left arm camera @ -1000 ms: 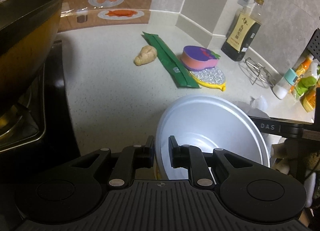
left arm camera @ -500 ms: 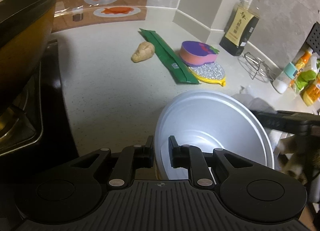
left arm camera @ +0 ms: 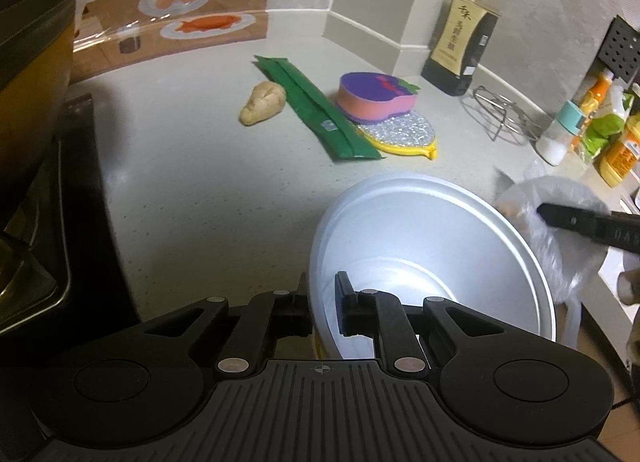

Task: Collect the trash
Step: 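Hold the white pot with the left gripper while the right gripper grasps the plastic bag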

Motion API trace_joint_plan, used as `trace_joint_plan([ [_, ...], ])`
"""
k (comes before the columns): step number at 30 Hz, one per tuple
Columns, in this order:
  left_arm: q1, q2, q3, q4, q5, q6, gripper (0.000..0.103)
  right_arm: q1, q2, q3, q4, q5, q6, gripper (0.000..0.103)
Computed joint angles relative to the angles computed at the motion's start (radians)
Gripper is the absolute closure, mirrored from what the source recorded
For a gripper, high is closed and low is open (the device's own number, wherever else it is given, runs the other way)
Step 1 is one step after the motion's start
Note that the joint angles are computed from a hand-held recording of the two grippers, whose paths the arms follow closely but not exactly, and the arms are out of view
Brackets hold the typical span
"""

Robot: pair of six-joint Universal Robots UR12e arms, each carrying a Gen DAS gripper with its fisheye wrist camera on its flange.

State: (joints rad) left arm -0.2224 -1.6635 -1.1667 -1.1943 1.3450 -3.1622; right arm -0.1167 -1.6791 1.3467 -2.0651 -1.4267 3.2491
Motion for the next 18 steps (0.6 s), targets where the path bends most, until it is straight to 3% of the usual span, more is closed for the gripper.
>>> trace_joint_plan([
  [2,0.005,0.003,-0.006,0.009,-0.016,0.004,0.089,0.011,-0.01,0.018,-0.016,-0.022,-0.027,0.09],
  [3,0.007,0.005,-0.008,0.012,-0.022,0.006,0.089,0.019,-0.014,0.026,-0.024,-0.038,-0.045,0.077],
  [4,0.01,0.006,-0.01,0.014,-0.027,0.007,0.089,0.028,-0.018,0.034,-0.037,-0.056,-0.063,0.057],
  [6,0.012,0.008,-0.013,0.017,-0.026,0.006,0.089,0.056,-0.027,0.061,-0.091,-0.111,-0.123,0.037],
  [8,0.012,0.011,-0.014,0.019,-0.019,0.011,0.089,0.085,-0.027,0.078,-0.131,-0.158,-0.201,0.037],
  [11,0.012,0.013,-0.016,0.016,-0.005,0.018,0.09,0.112,-0.015,0.075,-0.111,-0.209,-0.264,0.037],
  [13,0.016,0.015,-0.017,0.005,-0.021,0.013,0.09,0.121,-0.014,0.081,-0.102,-0.243,-0.256,0.036],
  [18,0.019,0.016,-0.023,-0.009,-0.031,0.005,0.09,0.099,-0.024,0.098,-0.043,-0.203,-0.188,0.029],
])
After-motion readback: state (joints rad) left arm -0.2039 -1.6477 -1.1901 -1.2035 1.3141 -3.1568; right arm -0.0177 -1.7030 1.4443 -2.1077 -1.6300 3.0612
